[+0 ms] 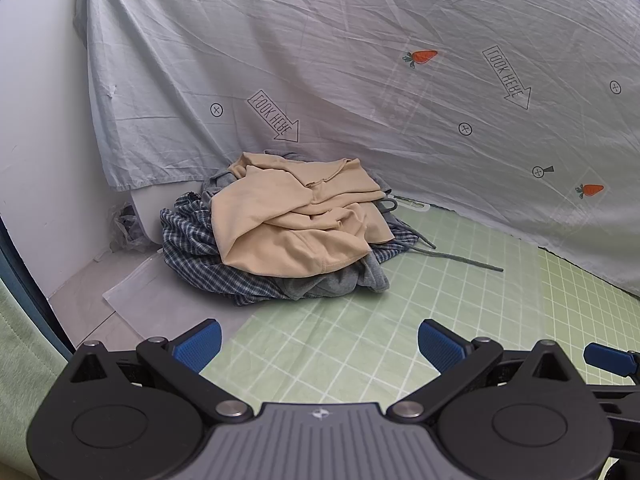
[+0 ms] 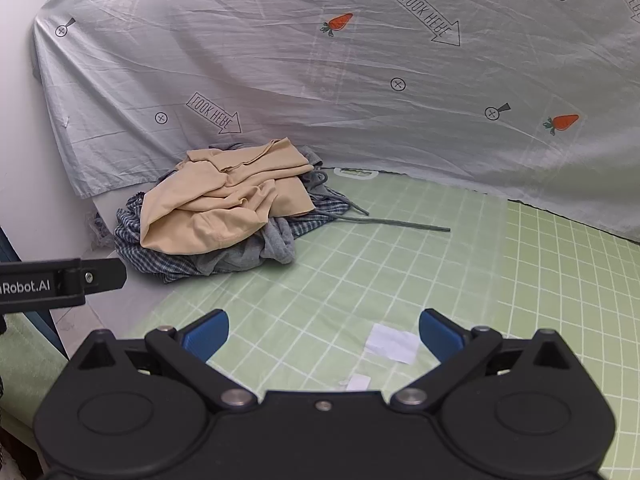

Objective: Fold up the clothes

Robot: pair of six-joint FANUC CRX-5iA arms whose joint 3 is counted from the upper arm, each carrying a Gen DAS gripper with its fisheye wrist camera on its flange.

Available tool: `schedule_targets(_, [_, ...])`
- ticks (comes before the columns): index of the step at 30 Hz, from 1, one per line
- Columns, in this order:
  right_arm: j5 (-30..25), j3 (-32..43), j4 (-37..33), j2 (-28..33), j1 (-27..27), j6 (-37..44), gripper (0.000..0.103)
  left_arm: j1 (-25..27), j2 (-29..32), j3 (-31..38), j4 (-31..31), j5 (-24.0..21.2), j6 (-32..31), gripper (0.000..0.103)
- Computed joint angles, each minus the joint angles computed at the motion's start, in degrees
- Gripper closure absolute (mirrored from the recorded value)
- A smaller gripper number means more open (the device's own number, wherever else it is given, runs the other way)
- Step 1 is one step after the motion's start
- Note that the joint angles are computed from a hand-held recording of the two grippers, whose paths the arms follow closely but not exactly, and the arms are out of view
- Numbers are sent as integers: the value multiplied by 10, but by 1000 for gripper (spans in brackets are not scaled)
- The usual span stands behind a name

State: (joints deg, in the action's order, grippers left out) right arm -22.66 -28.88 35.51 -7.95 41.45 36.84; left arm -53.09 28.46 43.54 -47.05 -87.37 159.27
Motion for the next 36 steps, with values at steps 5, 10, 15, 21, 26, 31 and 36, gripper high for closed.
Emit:
schedule_targets(5, [0,0,-2,-1,0,3,0,0,-2,-4,1,3,0,0])
schedule_targets(10, [-2,3,-6,0,-1,5,0,2,-3,-5,4,6,-1,0])
schedule_targets(15, [-1,3,-5,1,-1,3,0,4,-1,-3,6,7,-4,0])
schedule_targets(21, [-2,5,-8,4,-2,5,0,7,-1,-4,11,9,-6,0])
schedule_targets(26, [-3,8,-10,8,-3,7,0,11,-1,-6,18,14,-9,0])
schedule_targets(31, [-10,14,-8,17,-6,-1,0,21,-3,-13,30,25,-8,0])
schedule_targets(36, [-18,26,-7,34,-11,-2,0,44,-8,-30,67,51,-19,0])
